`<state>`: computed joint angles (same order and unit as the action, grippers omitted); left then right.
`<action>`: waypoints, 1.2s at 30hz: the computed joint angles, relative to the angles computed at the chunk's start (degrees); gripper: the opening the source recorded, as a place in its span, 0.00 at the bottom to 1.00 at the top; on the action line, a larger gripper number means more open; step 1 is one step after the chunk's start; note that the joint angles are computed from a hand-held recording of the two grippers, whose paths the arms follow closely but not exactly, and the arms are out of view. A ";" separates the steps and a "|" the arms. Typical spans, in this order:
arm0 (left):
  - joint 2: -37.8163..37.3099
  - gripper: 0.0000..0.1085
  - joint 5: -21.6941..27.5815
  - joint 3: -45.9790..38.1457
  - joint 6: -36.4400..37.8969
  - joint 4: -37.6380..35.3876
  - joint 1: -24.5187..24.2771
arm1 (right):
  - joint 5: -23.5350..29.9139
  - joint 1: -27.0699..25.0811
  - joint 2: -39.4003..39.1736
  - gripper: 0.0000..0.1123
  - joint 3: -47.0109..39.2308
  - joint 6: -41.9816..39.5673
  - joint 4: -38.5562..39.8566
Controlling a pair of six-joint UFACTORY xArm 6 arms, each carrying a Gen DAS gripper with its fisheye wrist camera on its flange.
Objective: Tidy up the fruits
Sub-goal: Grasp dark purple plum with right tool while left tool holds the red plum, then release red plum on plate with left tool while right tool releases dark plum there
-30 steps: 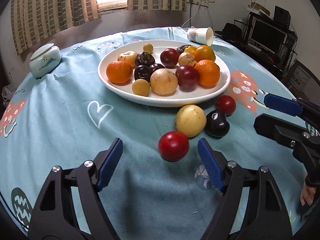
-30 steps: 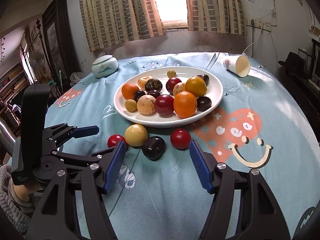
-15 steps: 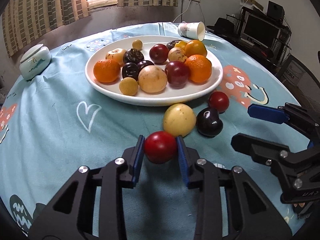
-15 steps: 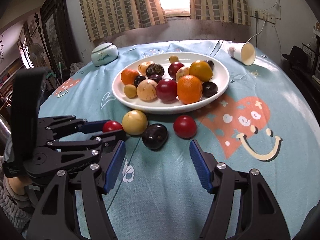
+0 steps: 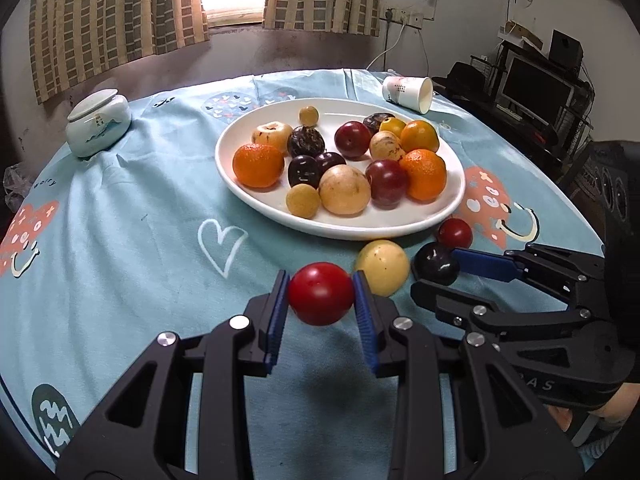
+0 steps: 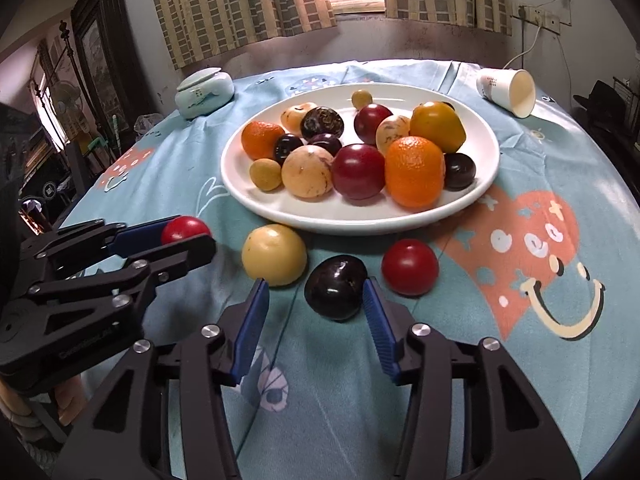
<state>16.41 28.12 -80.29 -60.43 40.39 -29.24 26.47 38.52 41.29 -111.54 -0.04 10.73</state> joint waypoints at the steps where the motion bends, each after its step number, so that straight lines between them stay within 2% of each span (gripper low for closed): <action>1: -0.03 0.30 0.03 0.01 -0.09 0.04 -0.05 | 0.93 -0.10 0.65 0.44 -1.19 1.16 -0.89; 9: 0.19 0.30 0.23 -0.25 0.62 -0.22 -0.40 | 3.91 -0.78 3.35 0.38 -5.80 2.39 -1.49; 11: 0.12 0.30 0.07 -0.14 0.35 -0.03 -0.39 | 4.36 -0.87 3.53 0.29 -6.15 2.47 -1.99; 16: -0.22 0.30 -0.26 0.19 -0.89 1.10 -0.37 | 3.87 -0.76 2.94 0.29 -5.24 1.05 -1.34; 27: -1.28 0.30 -0.37 1.05 -3.35 3.33 -0.05 | -4.39 0.30 -2.19 0.29 3.05 3.37 -8.58; 36: -2.39 0.30 -0.45 1.90 -5.18 4.91 0.29 | -9.98 0.17 -5.83 0.29 8.08 9.14 -16.35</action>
<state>14.02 27.67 -78.40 -65.61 45.30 -28.95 16.49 38.69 35.46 -103.47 9.10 -5.62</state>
